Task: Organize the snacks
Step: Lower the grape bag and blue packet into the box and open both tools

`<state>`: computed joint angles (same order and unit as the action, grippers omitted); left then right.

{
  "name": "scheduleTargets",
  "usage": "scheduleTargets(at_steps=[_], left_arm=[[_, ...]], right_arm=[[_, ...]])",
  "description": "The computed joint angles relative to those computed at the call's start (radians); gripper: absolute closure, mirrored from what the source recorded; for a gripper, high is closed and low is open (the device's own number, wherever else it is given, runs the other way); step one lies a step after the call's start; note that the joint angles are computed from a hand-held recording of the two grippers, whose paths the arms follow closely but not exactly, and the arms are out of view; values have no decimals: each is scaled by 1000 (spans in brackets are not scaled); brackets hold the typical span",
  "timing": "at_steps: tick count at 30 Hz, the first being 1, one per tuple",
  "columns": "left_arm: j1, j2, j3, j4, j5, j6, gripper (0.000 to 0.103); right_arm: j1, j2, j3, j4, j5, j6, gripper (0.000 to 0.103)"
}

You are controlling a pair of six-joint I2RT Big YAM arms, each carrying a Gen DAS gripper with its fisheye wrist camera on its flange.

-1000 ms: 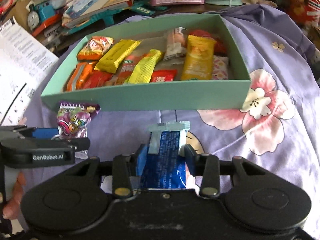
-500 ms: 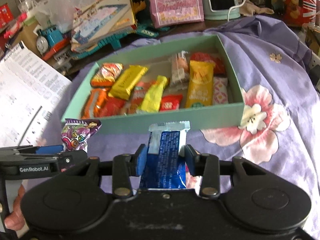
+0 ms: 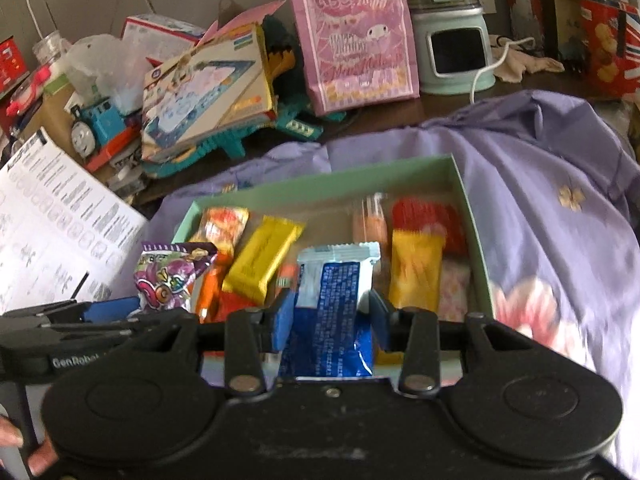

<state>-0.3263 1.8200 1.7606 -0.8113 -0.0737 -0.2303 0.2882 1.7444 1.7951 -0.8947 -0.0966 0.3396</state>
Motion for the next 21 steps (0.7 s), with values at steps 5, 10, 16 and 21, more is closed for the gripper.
scheduleTargets(at_steps=[5, 10, 16, 21], left_arm=[[10, 159, 234, -84, 23, 9, 30], [8, 304, 441, -172, 38, 2, 30], [7, 417, 596, -245, 39, 18, 30], [10, 489, 703, -302, 21, 17, 29]], right_arm=[[-14, 153, 224, -67, -6, 11, 63], [-19, 340, 502, -175, -18, 16, 63], [-20, 501, 736, -277, -19, 11, 63], [-20, 560, 816, -301, -23, 26, 56]])
